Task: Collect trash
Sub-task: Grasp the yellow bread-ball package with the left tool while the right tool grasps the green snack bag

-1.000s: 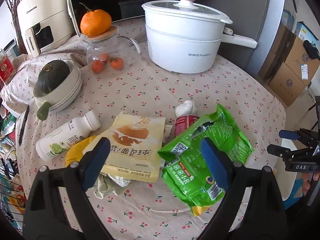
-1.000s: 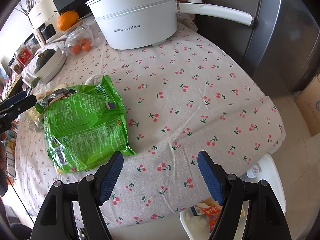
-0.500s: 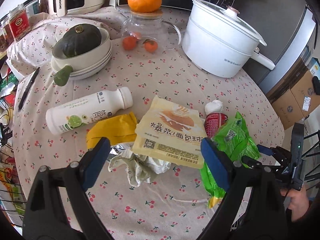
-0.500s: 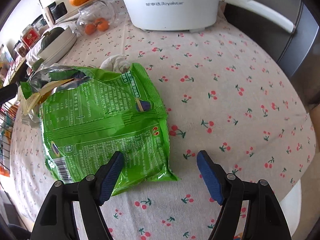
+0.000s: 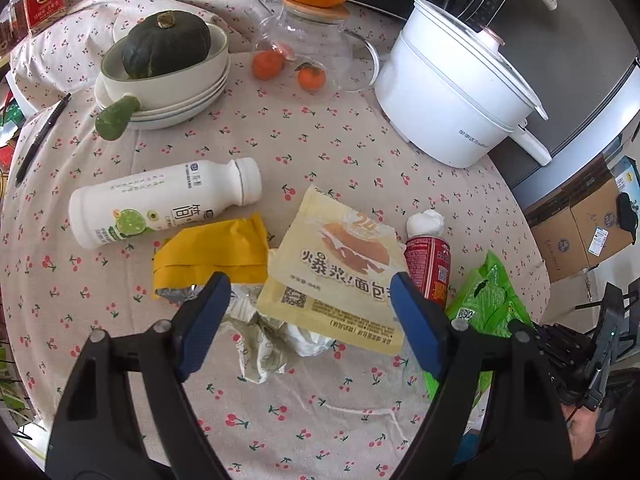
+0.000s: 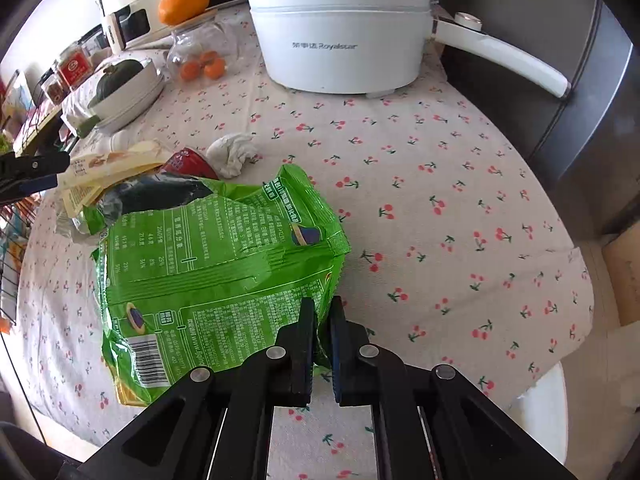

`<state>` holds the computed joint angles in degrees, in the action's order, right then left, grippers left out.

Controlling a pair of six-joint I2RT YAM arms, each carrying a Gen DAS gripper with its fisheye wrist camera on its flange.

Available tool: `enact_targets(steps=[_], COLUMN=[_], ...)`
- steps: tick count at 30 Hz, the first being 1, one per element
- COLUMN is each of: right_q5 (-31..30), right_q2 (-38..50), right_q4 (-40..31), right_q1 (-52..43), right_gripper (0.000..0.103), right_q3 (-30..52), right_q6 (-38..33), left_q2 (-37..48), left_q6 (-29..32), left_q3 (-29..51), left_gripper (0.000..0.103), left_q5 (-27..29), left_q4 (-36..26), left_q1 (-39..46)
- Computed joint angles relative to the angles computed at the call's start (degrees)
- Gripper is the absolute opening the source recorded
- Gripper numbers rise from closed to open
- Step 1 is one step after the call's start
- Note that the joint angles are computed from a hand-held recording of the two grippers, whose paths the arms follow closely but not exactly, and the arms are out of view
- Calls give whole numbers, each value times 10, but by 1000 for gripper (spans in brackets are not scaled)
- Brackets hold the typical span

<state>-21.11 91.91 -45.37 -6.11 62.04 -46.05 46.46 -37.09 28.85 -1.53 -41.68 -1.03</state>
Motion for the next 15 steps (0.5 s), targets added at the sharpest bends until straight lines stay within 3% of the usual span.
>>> enact_targets(steps=[1, 4, 7, 9, 15], right_q5=[0, 6, 12, 9, -21], right_q2=[1, 11, 37, 47, 57], right_q4=[-1, -9, -17, -26, -67], right_q1=[-11, -44, -71, -88, -135], right_gripper=[7, 7, 7, 7, 7], right_q3=[4, 17, 40, 55, 98], right_q6=[-8, -28, -41, -49, -69], left_q2=[12, 33, 30, 30, 17], left_q6=[-2, -16, -45, -64, -112], left_q3=[0, -5, -16, -16, -5], left_gripper=[79, 60, 33, 15, 8], left_q5=[6, 33, 53, 32, -50], left_q4=[7, 26, 42, 42, 35], left_q1=[6, 25, 24, -6, -118])
